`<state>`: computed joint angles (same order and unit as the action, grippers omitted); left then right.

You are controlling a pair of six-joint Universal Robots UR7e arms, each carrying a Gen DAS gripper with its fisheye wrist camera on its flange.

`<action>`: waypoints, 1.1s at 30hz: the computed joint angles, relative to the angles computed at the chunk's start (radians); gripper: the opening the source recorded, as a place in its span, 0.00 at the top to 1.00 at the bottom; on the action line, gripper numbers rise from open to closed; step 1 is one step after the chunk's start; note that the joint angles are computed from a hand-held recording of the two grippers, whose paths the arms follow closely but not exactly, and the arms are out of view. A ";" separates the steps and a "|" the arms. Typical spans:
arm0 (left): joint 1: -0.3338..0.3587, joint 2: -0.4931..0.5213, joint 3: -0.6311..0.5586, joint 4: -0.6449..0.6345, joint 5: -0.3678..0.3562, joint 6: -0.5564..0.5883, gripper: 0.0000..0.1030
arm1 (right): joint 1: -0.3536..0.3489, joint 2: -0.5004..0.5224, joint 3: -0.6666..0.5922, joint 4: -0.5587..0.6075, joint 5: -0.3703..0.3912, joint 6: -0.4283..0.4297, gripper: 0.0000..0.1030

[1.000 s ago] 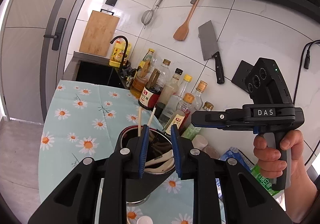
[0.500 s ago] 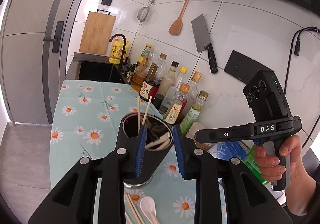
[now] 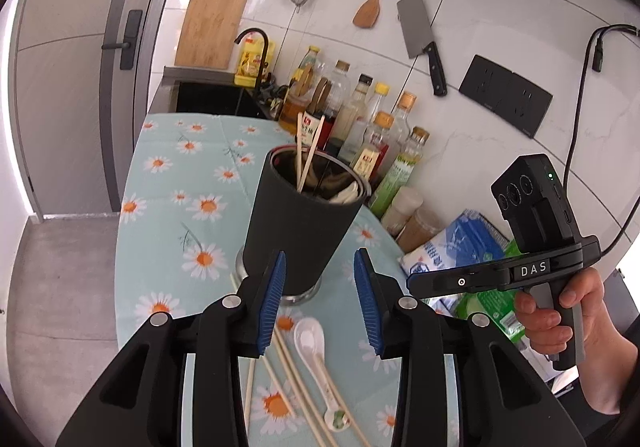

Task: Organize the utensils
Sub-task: 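Withdraw both tools from the cup back toward the table, then close the left tool on a single chopstick while the right tool grasps another chopstick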

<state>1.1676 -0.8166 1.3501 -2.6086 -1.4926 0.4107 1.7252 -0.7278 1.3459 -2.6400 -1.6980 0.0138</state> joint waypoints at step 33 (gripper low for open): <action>0.083 -0.014 0.003 0.347 0.184 -0.049 0.67 | -0.026 0.149 -0.068 0.195 -0.071 0.143 0.73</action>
<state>1.2504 -0.8302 1.3527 -2.2617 -1.3088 0.3621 1.6990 -0.5789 1.2776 -2.4447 -1.7692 0.1572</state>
